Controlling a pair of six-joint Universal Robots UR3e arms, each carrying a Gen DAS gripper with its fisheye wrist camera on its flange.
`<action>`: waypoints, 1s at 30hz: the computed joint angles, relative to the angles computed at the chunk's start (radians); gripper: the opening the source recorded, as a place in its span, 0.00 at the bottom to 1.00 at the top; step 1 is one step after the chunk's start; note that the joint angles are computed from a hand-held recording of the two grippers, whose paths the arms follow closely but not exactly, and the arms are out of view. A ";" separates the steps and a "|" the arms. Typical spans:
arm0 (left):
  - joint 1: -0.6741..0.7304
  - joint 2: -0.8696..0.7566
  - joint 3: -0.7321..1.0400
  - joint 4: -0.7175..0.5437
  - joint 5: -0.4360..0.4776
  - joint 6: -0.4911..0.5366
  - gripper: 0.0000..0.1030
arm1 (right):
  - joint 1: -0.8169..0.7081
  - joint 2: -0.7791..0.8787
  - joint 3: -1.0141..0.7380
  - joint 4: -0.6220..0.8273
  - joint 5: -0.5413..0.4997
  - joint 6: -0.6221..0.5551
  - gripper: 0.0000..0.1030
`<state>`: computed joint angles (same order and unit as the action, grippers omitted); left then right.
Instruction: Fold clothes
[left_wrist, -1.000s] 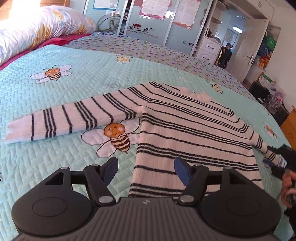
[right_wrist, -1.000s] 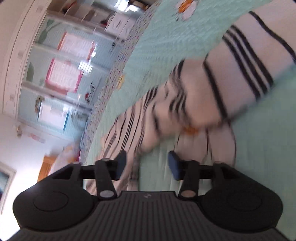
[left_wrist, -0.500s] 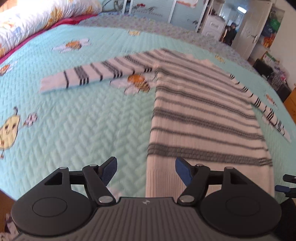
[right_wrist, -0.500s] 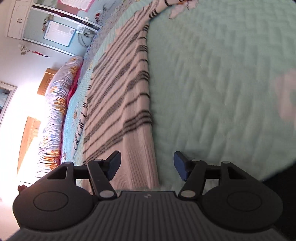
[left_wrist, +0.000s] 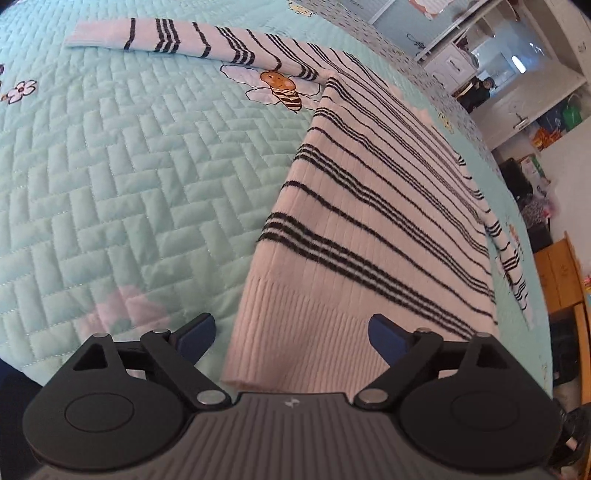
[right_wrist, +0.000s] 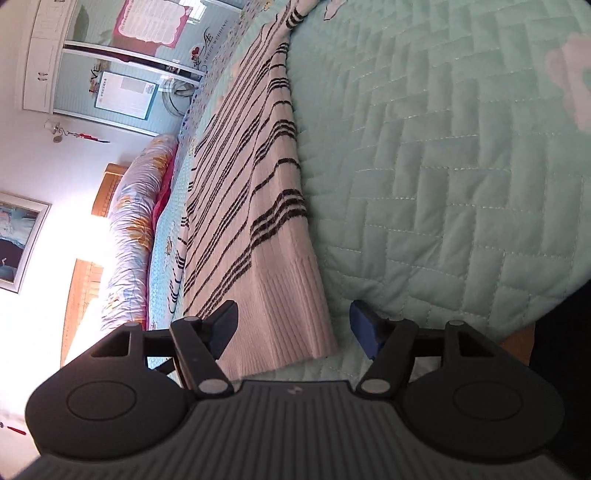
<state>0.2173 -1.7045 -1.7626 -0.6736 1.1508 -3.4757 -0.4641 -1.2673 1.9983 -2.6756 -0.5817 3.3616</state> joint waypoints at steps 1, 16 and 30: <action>0.001 -0.001 0.002 0.000 -0.006 -0.002 0.91 | 0.002 0.000 0.008 -0.019 -0.002 0.002 0.66; 0.023 0.077 -0.136 0.121 -0.065 -0.113 0.10 | 0.040 -0.091 0.019 0.035 -0.149 -0.007 0.05; 0.029 0.275 -0.138 0.047 0.086 0.029 0.42 | 0.012 -0.311 0.034 0.064 -0.224 -0.035 0.17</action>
